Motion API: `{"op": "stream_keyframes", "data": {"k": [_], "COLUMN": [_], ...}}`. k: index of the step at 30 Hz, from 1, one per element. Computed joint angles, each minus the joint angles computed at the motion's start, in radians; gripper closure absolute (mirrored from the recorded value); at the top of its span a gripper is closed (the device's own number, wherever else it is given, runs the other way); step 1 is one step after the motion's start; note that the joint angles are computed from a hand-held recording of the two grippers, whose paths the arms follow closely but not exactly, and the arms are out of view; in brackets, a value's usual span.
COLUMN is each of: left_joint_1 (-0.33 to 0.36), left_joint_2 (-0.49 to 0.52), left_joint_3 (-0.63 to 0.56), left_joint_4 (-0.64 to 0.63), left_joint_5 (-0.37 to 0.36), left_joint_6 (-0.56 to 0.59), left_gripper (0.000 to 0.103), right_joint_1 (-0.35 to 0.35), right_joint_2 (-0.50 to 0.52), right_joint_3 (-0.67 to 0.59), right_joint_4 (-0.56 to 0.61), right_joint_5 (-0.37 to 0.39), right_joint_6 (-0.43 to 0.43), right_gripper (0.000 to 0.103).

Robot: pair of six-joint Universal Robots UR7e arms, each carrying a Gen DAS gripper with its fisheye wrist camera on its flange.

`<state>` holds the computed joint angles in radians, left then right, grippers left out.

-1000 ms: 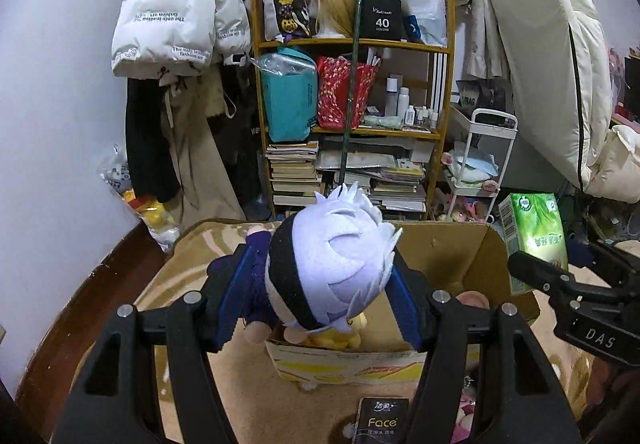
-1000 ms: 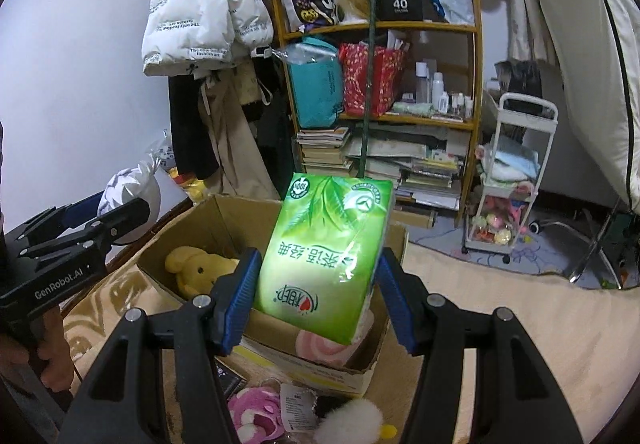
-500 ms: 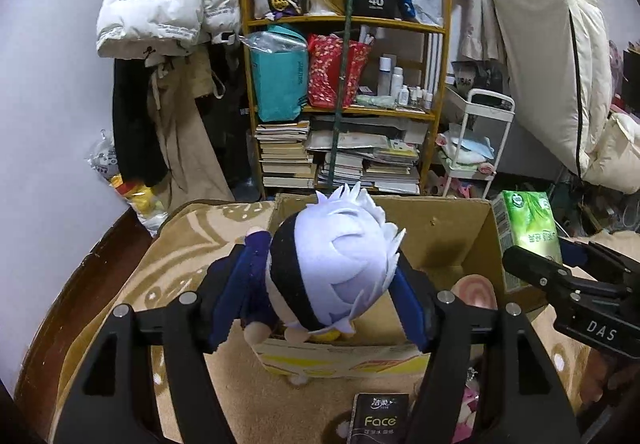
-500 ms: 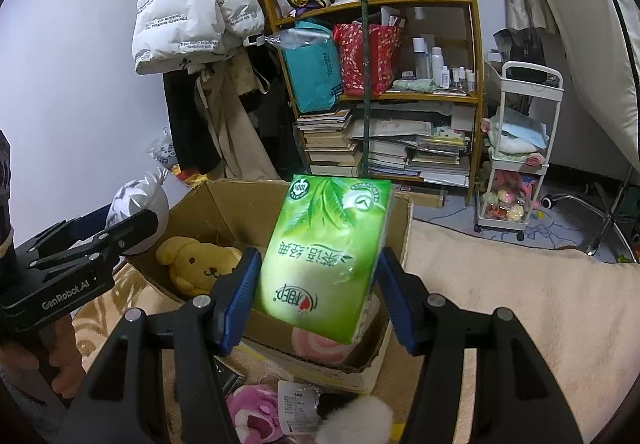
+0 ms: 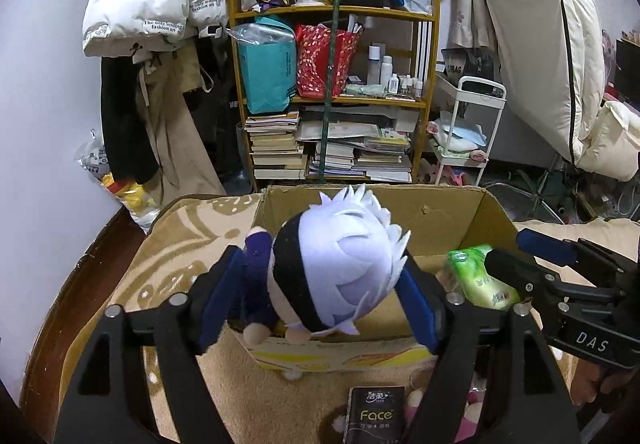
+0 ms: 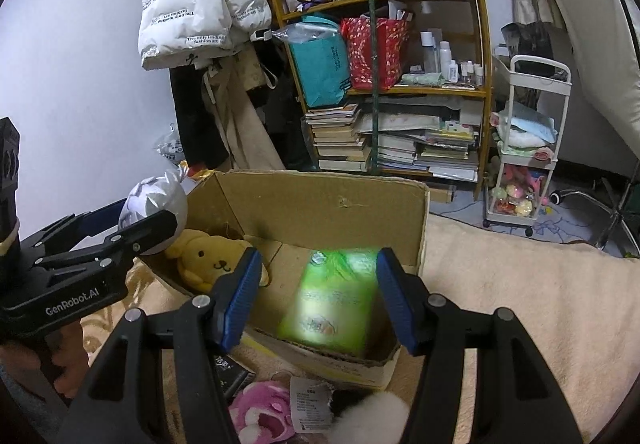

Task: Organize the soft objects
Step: 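Carry both items over the box and release them inside, then withdraw both open tools from the box toward the remaining toys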

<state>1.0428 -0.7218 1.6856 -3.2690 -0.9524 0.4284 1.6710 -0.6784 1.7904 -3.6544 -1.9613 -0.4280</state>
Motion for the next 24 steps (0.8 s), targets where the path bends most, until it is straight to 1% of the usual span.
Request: {"op": "stream_keyframes", "data": {"k": [3, 5, 7, 11, 12, 13, 14, 15, 16, 18, 22, 24], "left_joint_1": [0.002, -0.002, -0.006, -0.011, -0.014, -0.015, -0.018, -0.021, -0.025, -0.032, -0.042, -0.045], "left_joint_2": [-0.002, 0.004, 0.004, -0.008, -0.012, -0.015, -0.021, -0.027, -0.031, -0.041, -0.081, -0.104], "left_joint_3": [0.002, 0.003, 0.011, 0.028, 0.033, 0.037, 0.045, 0.056, 0.066, 0.084, 0.121, 0.142], "left_joint_4": [0.014, 0.001, -0.004, 0.0, 0.002, 0.003, 0.003, -0.004, -0.015, -0.02, 0.041, 0.079], "left_joint_5": [-0.013, 0.007, 0.017, 0.019, 0.023, 0.024, 0.025, 0.03, 0.037, 0.047, 0.078, 0.093], "left_joint_6": [-0.017, -0.015, -0.013, -0.022, -0.024, -0.023, -0.022, -0.019, -0.016, -0.016, -0.076, -0.124], "left_gripper": [0.022, 0.021, 0.021, 0.02, 0.02, 0.019, 0.014, 0.011, 0.009, 0.009, 0.008, 0.008], "right_joint_1": [-0.001, 0.0, 0.002, 0.01, 0.012, 0.014, 0.016, 0.019, 0.023, 0.027, 0.038, 0.039], "right_joint_2": [-0.006, -0.012, -0.021, -0.029, -0.032, -0.035, -0.037, -0.039, -0.04, -0.045, -0.056, -0.07], "right_joint_3": [0.004, 0.01, 0.016, 0.031, 0.034, 0.039, 0.043, 0.047, 0.052, 0.061, 0.084, 0.098], "right_joint_4": [0.014, 0.018, 0.029, 0.011, 0.012, 0.011, 0.009, 0.004, -0.001, -0.005, -0.031, -0.027], "right_joint_5": [0.001, 0.002, 0.006, 0.001, -0.003, -0.005, -0.007, -0.015, -0.025, -0.039, -0.073, -0.071], "right_joint_6": [0.012, 0.017, 0.02, 0.025, 0.03, 0.033, 0.034, 0.034, 0.034, 0.039, 0.065, 0.09], "right_gripper": [0.039, 0.039, 0.031, 0.024, 0.019, 0.016, 0.014, 0.012, 0.01, 0.005, 0.0, 0.0]}}
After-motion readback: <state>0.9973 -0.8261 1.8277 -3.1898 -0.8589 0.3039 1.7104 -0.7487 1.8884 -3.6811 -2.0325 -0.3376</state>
